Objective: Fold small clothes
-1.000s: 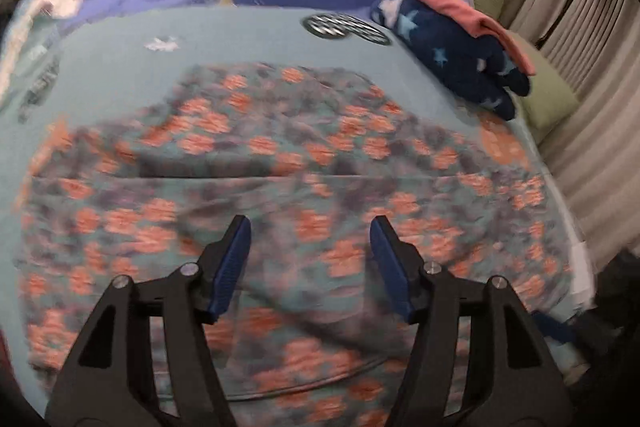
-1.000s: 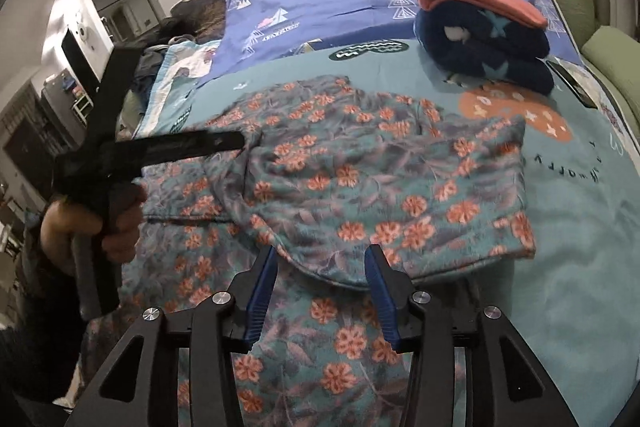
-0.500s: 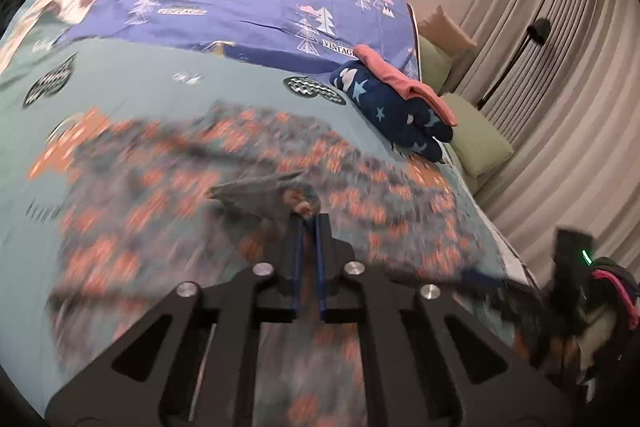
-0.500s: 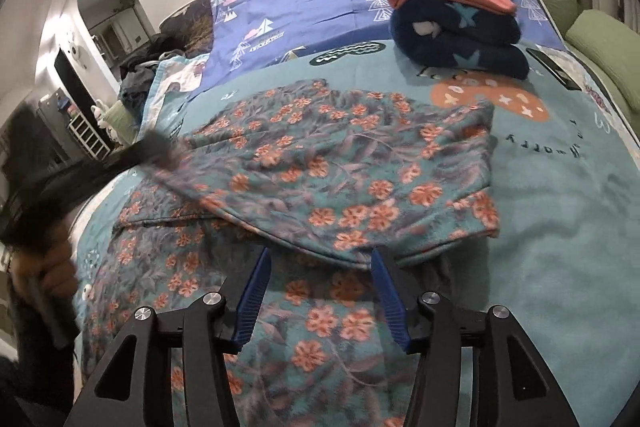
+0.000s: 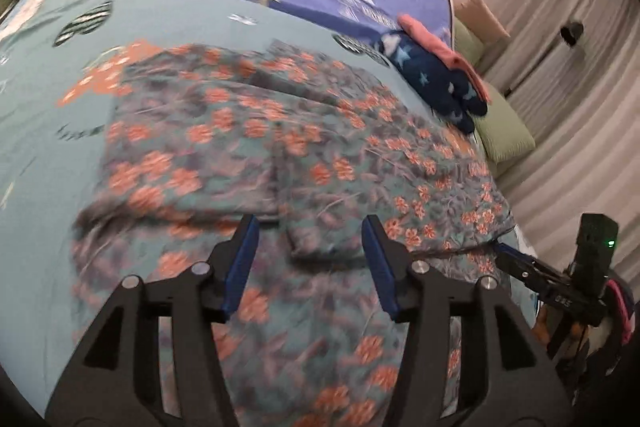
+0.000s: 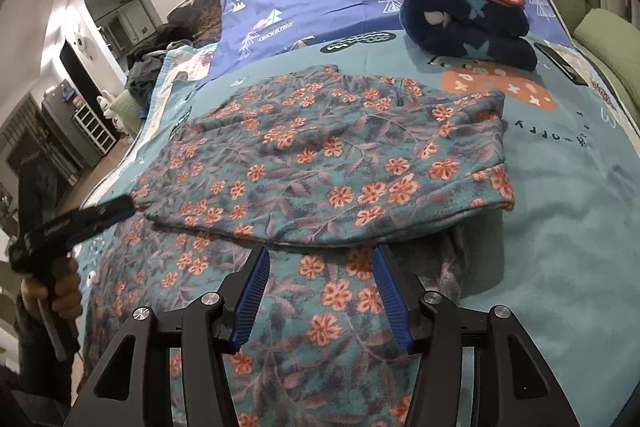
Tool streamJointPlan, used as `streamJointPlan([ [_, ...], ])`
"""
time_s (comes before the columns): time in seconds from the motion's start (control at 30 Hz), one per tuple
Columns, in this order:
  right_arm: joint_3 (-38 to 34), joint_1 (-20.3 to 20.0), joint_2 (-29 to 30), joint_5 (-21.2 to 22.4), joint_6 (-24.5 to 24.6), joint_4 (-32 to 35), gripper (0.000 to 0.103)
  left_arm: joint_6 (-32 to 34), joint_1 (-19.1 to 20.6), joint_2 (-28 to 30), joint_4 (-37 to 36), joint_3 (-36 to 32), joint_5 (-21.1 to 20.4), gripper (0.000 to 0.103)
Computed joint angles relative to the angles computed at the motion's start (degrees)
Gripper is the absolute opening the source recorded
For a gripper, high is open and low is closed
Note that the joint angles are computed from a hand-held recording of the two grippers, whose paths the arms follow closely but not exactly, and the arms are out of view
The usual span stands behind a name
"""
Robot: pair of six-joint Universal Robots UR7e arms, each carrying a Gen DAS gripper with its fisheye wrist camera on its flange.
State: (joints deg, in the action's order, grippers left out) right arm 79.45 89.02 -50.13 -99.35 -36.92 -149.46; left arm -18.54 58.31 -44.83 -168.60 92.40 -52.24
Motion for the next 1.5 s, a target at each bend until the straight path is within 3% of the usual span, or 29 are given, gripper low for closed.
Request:
streamJointPlan([
  [0.1,0.37,-0.37,-0.51,0.01,1.02,-0.39,0.060,-2.45,1.13,2.33,7.42,-4.59,-0.36,0.055],
  [0.17,0.25,-0.58,-0.59,-0.12,1.78,-0.32,0.061,-1.54,1.17,3.39,6.22,-5.25,0.50,0.050],
  [0.2,0.14,-0.66,-0.53,-0.58,2.07,-0.40,0.061,-0.32,0.96,3.62,5.63,-5.45,0.87,0.021],
  [0.23,0.07,-0.66,-0.46,-1.12,2.13,-0.57,0.061,0.37,0.95,3.55,6.23,-5.85,0.07,0.005],
  [0.43,-0.91,-0.20,0.86,-7.33,2.33,-5.29,0.061,7.70,-1.67,2.09,-2.45,-5.75,-1.16,0.004],
  [0.67,-7.76,1.47,6.94,-19.32,3.34,-11.46,0.061,17.80,-3.51,3.88,-4.04,-14.77,-0.36,0.004],
  [0.77,-12.20,0.86,8.32,-15.85,8.41,-5.08,0.061,21.10,-4.25,4.17,-6.15,-16.94,-0.80,0.004],
  [0.83,-14.50,0.96,9.76,-15.85,9.85,-3.72,0.061,24.30,-4.87,4.36,-9.48,-17.25,1.11,0.004],
  [0.93,-15.44,2.12,12.03,-19.72,6.12,-7.98,0.061,27.44,-5.15,3.57,-14.29,-15.75,4.09,0.004],
  [1.03,-14.59,2.86,12.48,-21.27,2.70,-10.75,0.061,25.53,-4.18,1.43,-15.74,-12.53,5.90,0.004],
  [1.2,-12.82,2.66,11.43,-21.66,3.17,-10.38,0.061,18.76,-0.99,-2.10,-15.92,-4.80,7.10,0.004],
  [1.37,-11.30,2.32,10.54,-22.29,4.37,-12.68,0.061,9.64,2.36,-4.45,-12.42,0.31,4.81,0.004],
  [1.5,-12.13,2.54,10.12,-21.51,7.18,-9.89,0.061,8.51,2.66,-4.66,-10.96,0.45,3.49,0.004],
])
